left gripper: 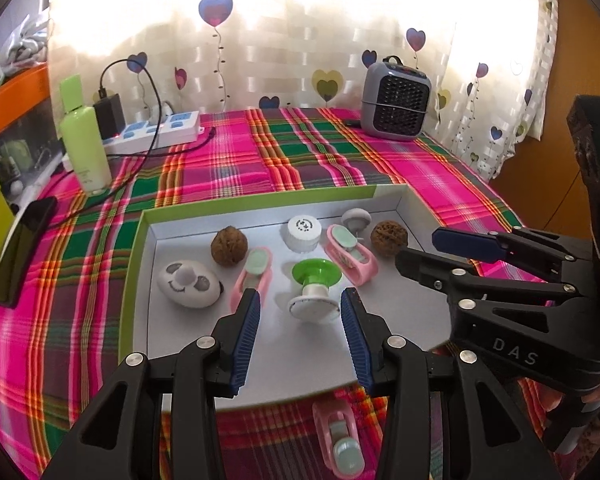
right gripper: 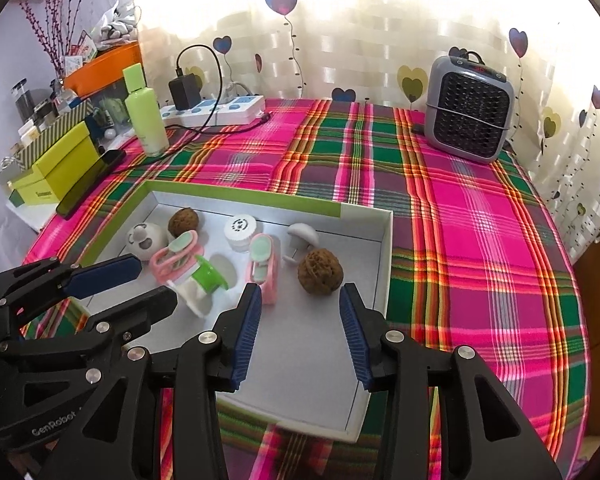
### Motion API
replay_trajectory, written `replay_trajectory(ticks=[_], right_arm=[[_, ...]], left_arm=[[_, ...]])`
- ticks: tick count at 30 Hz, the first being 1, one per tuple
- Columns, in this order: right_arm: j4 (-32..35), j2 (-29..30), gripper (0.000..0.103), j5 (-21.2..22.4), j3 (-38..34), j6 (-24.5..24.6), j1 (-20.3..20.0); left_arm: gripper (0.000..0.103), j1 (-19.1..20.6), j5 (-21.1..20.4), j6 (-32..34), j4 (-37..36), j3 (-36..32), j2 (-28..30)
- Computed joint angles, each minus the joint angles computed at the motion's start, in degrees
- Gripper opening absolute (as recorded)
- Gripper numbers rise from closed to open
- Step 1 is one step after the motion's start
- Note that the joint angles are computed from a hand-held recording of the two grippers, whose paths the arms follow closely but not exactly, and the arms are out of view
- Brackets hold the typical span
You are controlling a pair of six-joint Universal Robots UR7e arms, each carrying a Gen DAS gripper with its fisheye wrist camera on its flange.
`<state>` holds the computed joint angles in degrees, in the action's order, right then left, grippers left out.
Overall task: Organize objects
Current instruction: 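Withdraw the left gripper to the pink mint-pad clip while the right moves to the black device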
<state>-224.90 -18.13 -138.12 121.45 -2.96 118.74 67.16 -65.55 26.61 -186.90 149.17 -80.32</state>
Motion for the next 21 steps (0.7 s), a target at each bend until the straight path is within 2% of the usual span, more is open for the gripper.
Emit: replay_trajectory(ticks=[14,21], right_arm=[[-4.0,1.4,0.042,-1.9,2.6,2.5,3.9],[-5.9,2.2,0.042,-2.7,3.8,3.9,5.0]], left_arm=[[0.044,1.4,-2.6,-0.3,4.4,3.4,-8.9],[0.044,2.3,-3.0,0.1,4.8,5.0,-11.2]])
